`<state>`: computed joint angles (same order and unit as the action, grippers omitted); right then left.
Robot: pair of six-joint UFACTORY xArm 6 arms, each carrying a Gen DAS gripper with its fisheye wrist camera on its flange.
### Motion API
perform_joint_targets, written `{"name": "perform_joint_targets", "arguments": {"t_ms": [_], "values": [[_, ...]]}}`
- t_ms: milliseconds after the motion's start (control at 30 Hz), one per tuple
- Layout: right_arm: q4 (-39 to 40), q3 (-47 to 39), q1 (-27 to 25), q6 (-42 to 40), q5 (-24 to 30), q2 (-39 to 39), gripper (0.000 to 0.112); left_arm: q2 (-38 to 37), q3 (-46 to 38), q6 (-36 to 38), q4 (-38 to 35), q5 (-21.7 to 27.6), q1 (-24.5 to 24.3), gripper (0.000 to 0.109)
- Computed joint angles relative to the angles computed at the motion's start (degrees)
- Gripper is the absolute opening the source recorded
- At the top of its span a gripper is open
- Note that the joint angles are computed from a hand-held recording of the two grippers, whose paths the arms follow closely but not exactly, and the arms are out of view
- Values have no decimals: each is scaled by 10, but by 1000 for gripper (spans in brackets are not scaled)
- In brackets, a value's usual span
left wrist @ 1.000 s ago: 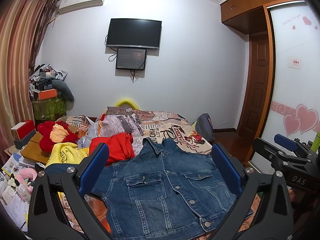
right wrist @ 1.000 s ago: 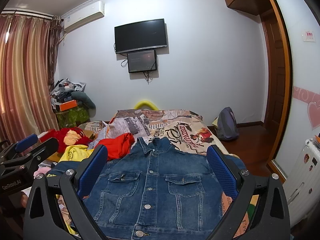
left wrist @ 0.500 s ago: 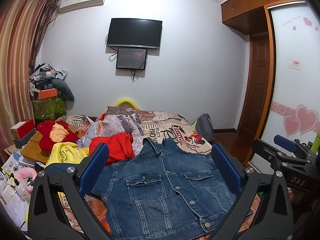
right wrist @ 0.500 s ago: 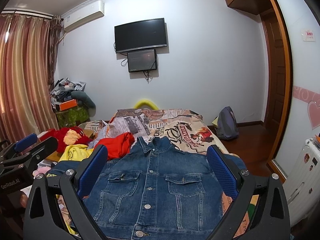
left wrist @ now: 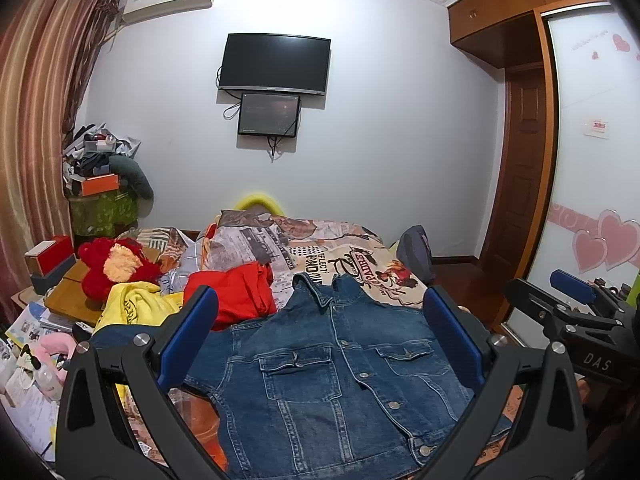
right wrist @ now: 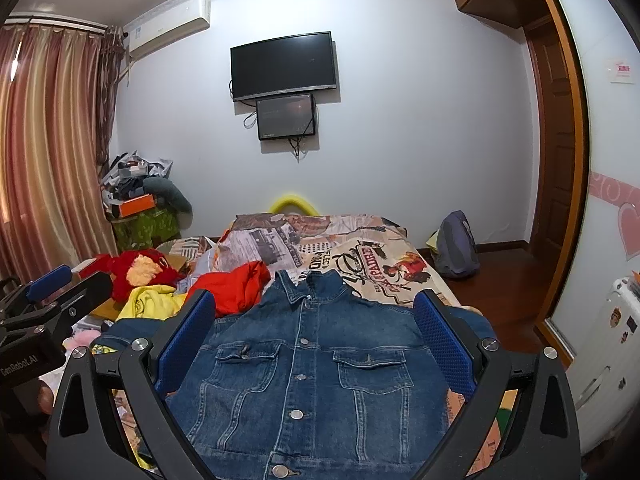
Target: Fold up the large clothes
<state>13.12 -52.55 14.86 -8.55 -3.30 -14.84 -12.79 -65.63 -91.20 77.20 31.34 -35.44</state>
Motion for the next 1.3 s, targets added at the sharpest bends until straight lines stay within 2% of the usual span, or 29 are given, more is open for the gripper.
{"name": "perform_joint_targets", "arguments": {"t_ms": [300, 467, 600, 767, 867, 967, 1133, 1300], "values": [[-14, -36, -3, 10, 18, 35, 99, 27, -14, 18, -29, -27, 40, 103], [54, -76, 5, -59, 32, 70, 99, 46, -21, 42, -61, -53, 74, 103], [74, -115, 7, -89, 44, 108, 99, 56, -21, 54, -85, -72, 112, 103], [80, -179, 6, -116, 68, 168, 99, 72, -29, 9, -61, -36, 146, 103], [86, -223, 3, -126, 98, 205, 99, 89, -29, 4, -64, -43, 180, 103], [107, -281, -3, -136, 148, 250, 99, 117, -30, 48, -128, -73, 225, 101], [22, -384, -16, -58, 233, 337, 99, 158, -11, 119, -256, -135, 297, 98], [-13, -501, -26, -31, 349, 430, 98, 184, 26, 203, -400, -156, 355, 97]]}}
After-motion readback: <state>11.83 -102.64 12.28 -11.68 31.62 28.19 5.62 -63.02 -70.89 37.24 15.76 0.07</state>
